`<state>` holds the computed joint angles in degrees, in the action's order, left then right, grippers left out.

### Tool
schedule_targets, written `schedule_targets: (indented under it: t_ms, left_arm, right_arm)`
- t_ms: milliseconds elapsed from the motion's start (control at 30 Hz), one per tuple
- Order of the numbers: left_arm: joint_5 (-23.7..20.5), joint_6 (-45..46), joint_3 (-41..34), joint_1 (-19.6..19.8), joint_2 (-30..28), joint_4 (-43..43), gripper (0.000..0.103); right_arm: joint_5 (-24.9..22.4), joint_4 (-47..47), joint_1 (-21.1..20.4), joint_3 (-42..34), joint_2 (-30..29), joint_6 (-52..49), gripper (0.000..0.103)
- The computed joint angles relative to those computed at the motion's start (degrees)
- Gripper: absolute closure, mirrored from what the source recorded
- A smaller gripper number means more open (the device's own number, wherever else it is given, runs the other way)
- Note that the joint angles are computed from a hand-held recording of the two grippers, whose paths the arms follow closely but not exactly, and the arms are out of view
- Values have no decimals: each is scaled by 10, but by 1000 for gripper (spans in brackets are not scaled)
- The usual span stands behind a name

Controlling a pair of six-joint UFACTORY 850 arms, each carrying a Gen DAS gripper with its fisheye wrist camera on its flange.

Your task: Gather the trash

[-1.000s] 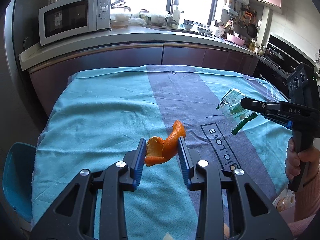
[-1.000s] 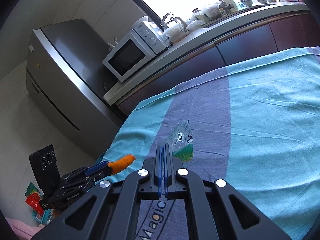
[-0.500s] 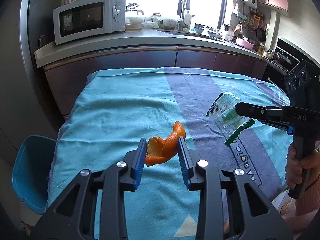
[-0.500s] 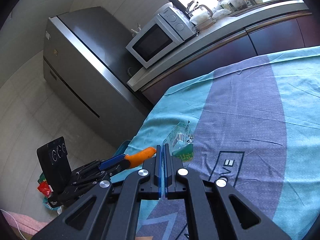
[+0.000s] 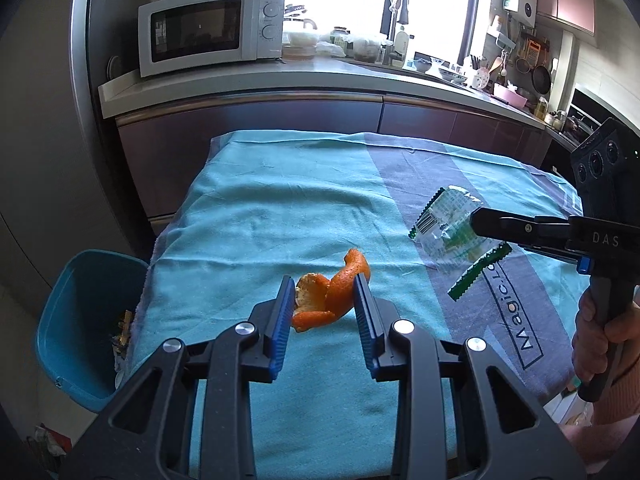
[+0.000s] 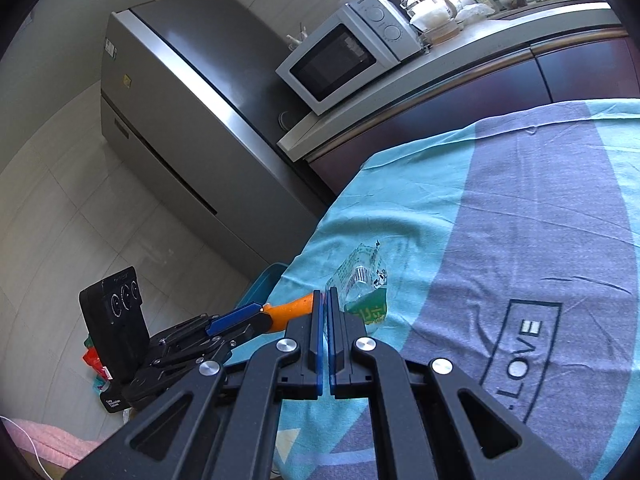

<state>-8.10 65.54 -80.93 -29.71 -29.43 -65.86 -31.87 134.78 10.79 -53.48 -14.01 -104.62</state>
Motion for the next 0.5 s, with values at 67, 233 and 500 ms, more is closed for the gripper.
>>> schedule_targets:
  t_ms: [67, 233, 500]
  left_arm:
    - [1, 1, 4, 3, 3, -2, 74]
    - [-7, -18, 7, 11, 4, 13, 92]
    - [-34, 36, 17, 18, 6, -30, 78]
  right_arm:
    - [-1, -8, 3, -7, -5, 6, 102]
    - [0, -22, 9, -22, -17, 15, 102]
    - [6, -31, 16, -35, -27, 30, 102]
